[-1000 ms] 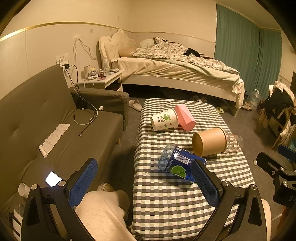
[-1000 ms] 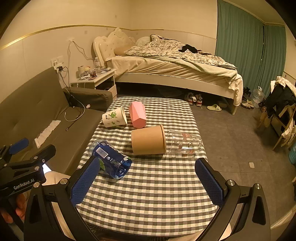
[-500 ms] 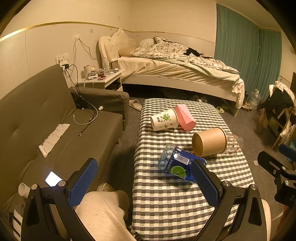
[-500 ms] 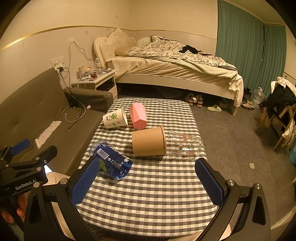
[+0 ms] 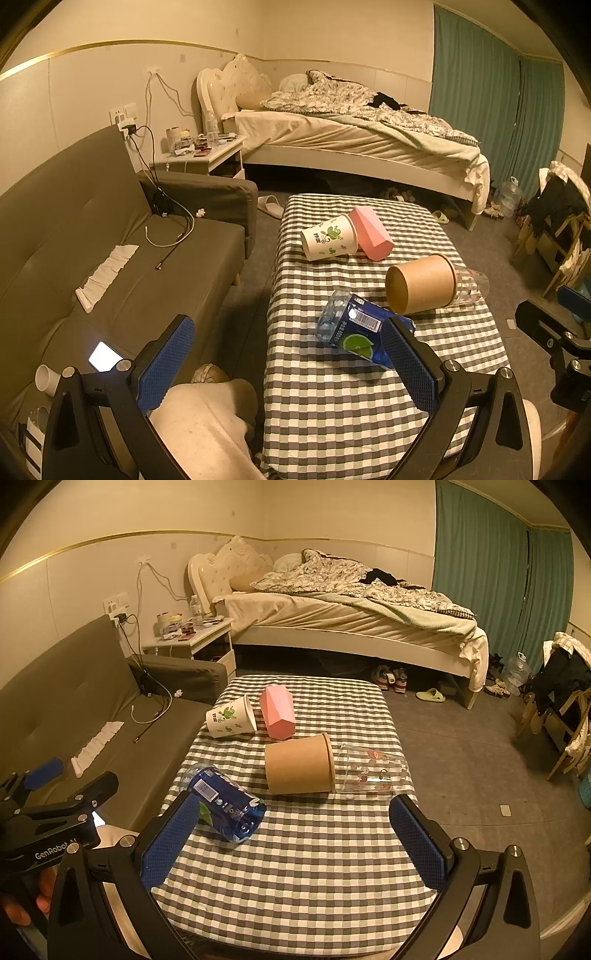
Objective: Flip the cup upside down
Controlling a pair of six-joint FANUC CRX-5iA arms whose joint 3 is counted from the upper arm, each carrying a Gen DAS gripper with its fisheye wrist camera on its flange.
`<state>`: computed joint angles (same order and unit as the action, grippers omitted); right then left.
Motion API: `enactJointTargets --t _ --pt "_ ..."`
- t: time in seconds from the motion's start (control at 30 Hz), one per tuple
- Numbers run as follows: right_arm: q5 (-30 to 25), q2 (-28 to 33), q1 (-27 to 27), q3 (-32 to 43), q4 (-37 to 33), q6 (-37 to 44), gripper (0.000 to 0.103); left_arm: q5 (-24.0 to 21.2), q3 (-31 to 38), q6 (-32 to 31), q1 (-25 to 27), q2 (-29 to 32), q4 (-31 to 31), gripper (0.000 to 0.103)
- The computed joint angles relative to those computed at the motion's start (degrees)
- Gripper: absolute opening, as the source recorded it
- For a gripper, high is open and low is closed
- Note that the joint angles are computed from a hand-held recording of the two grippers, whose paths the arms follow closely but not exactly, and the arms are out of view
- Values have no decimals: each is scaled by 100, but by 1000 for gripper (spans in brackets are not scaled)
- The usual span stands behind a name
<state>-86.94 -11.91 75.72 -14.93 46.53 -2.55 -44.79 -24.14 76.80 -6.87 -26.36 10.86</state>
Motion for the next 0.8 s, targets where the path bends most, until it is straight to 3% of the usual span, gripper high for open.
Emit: enactJointTargets --t 0.4,0.6,0.8 --pt "516 121 -619 89 -271 419 103 -23 517 253 -47 838 -180 103" --pt "1044 488 -1579 477 -570 1178 103 78 1056 574 -100 1525 -512 103" --pt "1761 1242 -2689 1271 -1225 2364 103 191 1636 911 -132 2297 -855 103"
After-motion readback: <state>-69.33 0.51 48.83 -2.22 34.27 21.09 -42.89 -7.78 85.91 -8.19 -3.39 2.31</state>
